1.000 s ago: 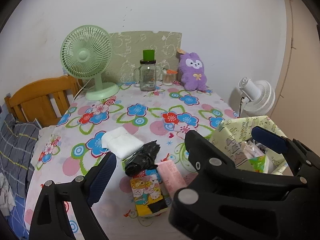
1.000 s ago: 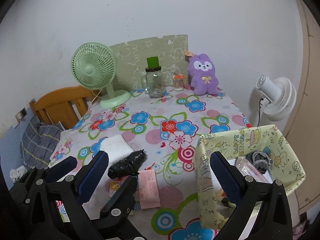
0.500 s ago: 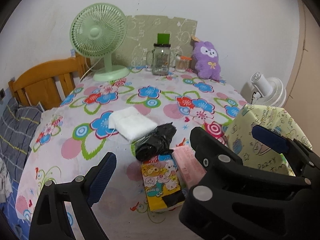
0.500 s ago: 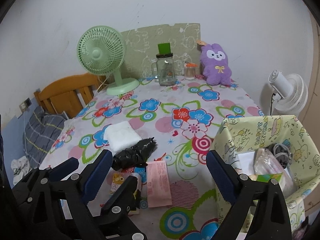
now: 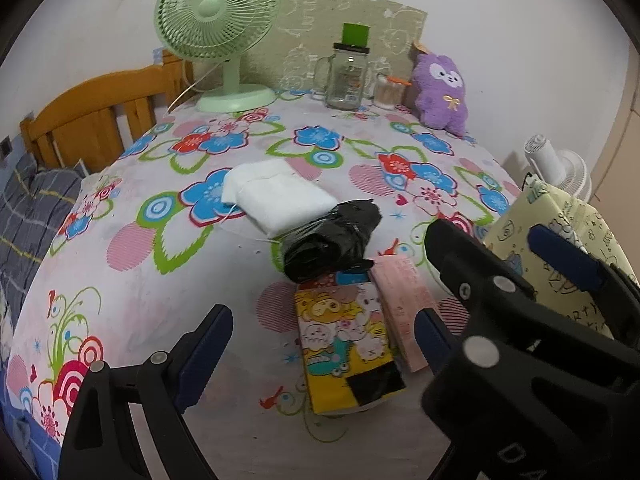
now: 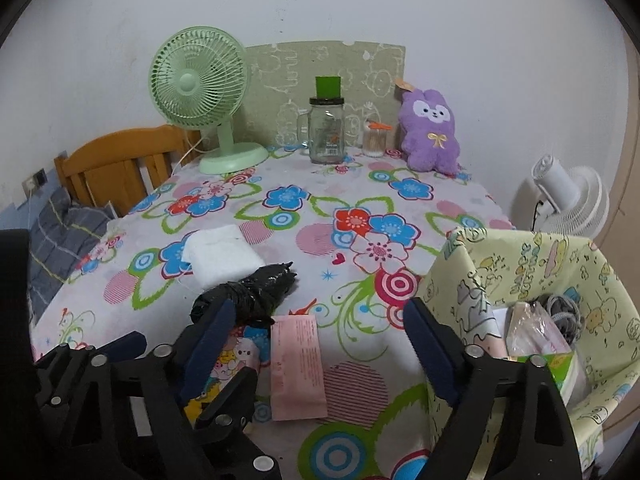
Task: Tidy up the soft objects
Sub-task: 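Grasp the yellow cartoon packet with the left tool while the right tool grasps the pink envelope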
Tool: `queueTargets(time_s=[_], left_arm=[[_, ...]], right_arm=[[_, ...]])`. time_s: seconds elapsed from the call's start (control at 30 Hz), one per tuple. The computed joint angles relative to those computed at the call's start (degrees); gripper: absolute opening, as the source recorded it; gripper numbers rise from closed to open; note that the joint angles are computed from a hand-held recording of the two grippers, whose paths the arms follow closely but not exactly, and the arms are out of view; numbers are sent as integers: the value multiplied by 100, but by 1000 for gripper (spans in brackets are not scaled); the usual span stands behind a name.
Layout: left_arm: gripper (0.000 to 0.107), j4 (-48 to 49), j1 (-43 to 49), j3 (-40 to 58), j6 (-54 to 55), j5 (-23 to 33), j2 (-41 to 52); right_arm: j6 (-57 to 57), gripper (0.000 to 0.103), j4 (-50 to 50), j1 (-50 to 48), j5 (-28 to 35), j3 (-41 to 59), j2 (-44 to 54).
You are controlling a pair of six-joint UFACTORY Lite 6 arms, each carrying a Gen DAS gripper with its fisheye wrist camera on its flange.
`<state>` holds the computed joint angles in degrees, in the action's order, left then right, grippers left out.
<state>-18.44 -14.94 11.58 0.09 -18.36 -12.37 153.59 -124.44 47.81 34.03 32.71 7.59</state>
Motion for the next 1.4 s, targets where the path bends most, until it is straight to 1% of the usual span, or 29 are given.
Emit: queueTargets(time_s=[0.1, 0.3, 0.43, 0.5, 0.63, 0.73, 0.8, 0.9, 1.0, 1.13, 1.17, 1.27, 1.4], left_arm=[[93, 57, 35, 22, -50, -61, 112], [92, 247, 36, 190, -238, -297, 756], [91, 316, -19, 283, -353, -398, 1062], [87, 266, -68, 328, -370, -424, 1183], [86, 518, -109, 388, -642, -530, 1395], [77, 550, -177, 346, -636, -643, 1388], [60, 825, -147, 311, -804, -657, 1339], [55, 1013, -88, 325, -901, -617, 1327], [53, 1032, -9, 309, -763, -599, 1294], [53, 222, -80, 286, 86, -629, 1241], [53, 248, -31, 288, 112, -624, 1247], [53, 834, 220, 311, -256, -645, 1342], [53, 893, 272, 367, -288, -678, 1452]], right_arm=[[423, 81, -479, -148, -221, 29, 77], [900, 77, -956, -334, -497, 182, 470], [1113, 77, -1118, -415, -597, 276, 707], [1244, 77, -1234, -497, -676, 341, 830], [1451, 77, -1388, -623, -810, 425, 1022], [1503, 77, -1463, -689, -876, 487, 1121], [1619, 77, -1581, -736, -953, 534, 1175], [1803, 77, -1783, -785, -1059, 606, 1240], [1710, 77, -1721, -749, -1087, 690, 1314], [1494, 77, -1581, -678, -1157, 878, 1475], [1474, 77, -1571, -657, -1153, 903, 1500], [1317, 77, -1427, -598, -1199, 1078, 1647], [1545, 76, -1626, -675, -1279, 1226, 1825]])
